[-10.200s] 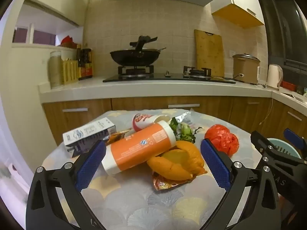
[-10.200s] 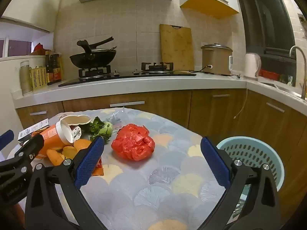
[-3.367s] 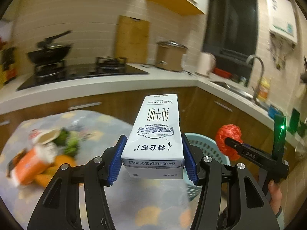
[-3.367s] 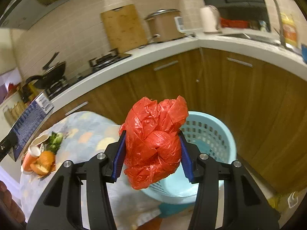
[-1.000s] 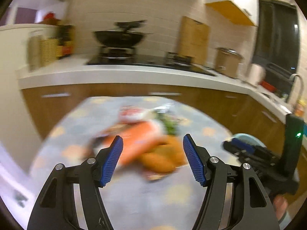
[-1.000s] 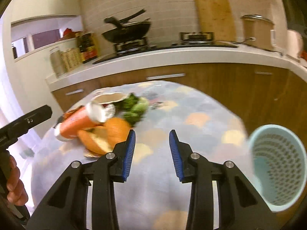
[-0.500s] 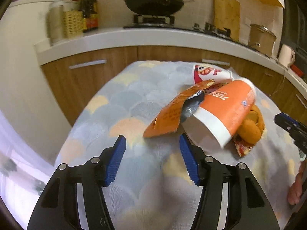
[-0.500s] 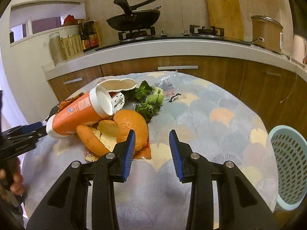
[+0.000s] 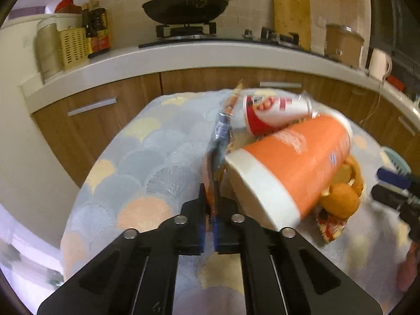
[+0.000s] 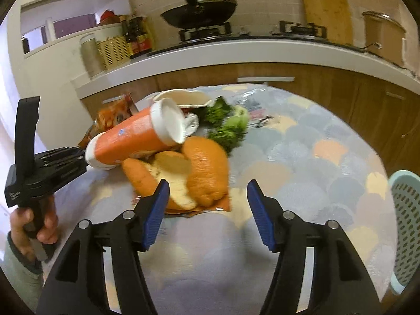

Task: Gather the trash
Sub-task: 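Grasp the snack wrapper with the left tool while the right tool grasps an orange peel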

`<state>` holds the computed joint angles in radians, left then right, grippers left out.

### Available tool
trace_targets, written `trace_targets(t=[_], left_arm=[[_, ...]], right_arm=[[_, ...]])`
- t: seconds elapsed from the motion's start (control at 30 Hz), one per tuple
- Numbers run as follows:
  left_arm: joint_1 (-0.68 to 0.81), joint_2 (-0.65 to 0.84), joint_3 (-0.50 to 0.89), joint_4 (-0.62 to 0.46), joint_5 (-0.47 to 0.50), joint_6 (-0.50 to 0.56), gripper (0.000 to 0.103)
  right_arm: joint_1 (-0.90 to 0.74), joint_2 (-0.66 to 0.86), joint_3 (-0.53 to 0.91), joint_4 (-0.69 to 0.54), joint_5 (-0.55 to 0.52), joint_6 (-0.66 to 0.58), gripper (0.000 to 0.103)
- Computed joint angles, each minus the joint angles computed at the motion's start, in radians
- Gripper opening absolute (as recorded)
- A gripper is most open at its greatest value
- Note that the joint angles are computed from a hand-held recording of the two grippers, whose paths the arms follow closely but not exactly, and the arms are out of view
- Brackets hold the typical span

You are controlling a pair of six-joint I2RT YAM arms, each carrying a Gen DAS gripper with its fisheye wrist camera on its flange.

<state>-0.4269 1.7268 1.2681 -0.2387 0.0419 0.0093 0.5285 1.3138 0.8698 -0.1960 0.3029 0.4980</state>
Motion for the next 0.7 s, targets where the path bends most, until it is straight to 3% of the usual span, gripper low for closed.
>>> trace_targets(t=[0.2, 0.4, 0.53, 0.7], left_arm=[[0.068, -0.035, -0.050, 0.061, 0.117, -0.097, 0.001], [0.068, -0.046, -0.066, 0.086, 0.127, -0.119, 0.001], [0.072, -0.060, -0.087, 0.109, 0.132, -0.126, 0.001], [0.085, -0.060, -0.090, 0.113, 0.159, -0.135, 0.001]], right_arm=[[0.023, 0.066, 0.083, -0.042, 0.095, -0.018, 0.058], [-0.098, 0.123, 0.138, -0.038, -0.112, -0.023, 0.058], [-0.182, 0.141, 0.116, 0.041, -0.273, 0.048, 0.058], [-0.207, 0.122, 0.110, 0.047, -0.270, 0.049, 0.058]])
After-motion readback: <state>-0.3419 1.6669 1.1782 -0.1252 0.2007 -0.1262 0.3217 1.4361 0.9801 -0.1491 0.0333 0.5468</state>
